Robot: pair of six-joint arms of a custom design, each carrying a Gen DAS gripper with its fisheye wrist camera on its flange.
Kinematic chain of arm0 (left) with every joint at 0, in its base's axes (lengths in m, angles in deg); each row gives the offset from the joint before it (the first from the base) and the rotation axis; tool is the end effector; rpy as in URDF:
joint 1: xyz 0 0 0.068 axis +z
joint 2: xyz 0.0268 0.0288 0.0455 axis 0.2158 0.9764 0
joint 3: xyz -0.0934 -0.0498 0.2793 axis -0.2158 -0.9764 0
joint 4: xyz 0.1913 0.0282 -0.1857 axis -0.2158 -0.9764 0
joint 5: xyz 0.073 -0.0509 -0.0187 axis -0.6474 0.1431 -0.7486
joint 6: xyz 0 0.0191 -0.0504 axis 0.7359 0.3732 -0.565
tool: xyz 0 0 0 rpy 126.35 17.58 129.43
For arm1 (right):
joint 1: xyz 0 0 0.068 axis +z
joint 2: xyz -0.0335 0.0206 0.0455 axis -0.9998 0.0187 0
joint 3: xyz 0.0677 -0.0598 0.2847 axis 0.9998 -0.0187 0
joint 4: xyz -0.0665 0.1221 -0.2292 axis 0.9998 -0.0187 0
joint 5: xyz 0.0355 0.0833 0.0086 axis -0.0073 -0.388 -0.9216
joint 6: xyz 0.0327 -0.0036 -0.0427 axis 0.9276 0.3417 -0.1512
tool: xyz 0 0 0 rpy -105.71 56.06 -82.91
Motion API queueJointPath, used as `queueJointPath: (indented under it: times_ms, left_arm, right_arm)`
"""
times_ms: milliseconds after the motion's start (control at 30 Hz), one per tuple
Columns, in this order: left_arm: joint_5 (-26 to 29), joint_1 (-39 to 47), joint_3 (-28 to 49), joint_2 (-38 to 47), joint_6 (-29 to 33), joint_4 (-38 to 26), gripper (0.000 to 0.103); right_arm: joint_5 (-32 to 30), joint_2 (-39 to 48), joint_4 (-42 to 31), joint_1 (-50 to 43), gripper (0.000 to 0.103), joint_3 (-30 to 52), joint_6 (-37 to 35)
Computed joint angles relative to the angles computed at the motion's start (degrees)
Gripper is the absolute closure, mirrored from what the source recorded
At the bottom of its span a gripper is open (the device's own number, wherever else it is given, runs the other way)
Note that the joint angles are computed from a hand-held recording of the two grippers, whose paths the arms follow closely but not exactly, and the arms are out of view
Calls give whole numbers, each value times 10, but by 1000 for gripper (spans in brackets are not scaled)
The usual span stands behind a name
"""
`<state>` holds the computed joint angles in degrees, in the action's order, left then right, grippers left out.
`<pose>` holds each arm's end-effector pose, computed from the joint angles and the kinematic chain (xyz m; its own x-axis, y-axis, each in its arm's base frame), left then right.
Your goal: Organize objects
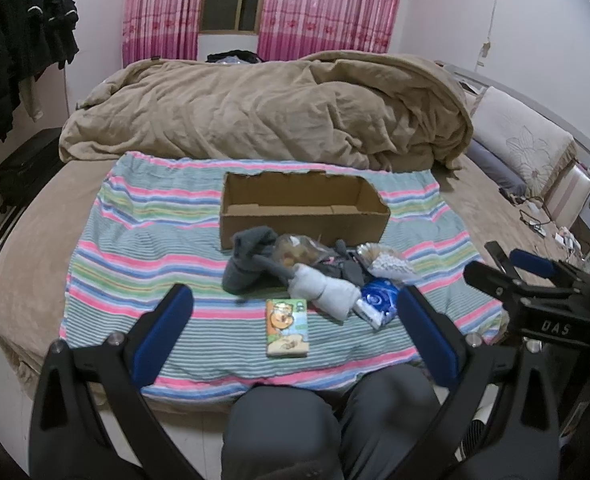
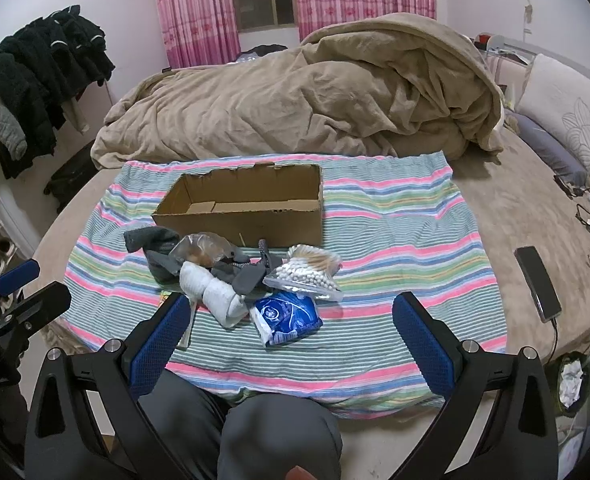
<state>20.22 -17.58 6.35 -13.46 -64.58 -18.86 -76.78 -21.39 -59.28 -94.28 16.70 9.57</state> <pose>0.1701 -0.0903 0.1822 -0.6552 -0.0255 -0.7550 0.1369 0.9789 -0.1519 0.1763 -0.0106 0.1756 -0.6903 0.0272 -0.7230 -0.0549 0.9944 0.0899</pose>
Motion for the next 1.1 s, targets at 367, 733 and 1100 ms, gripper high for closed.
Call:
queueJointPath:
  times_ms: [367, 733, 1100]
  left_arm:
    - [1, 5, -3, -13, 1, -6, 1]
    - [-3, 2, -5, -26, 2, -14, 1]
    - [-6, 2, -4, -20, 3, -8, 1]
  right_arm:
    - [0, -7, -7, -1, 0, 1, -2]
    - [0, -10, -10, 1, 0, -1, -1]
    - [11, -9, -14, 17, 0, 3, 10]
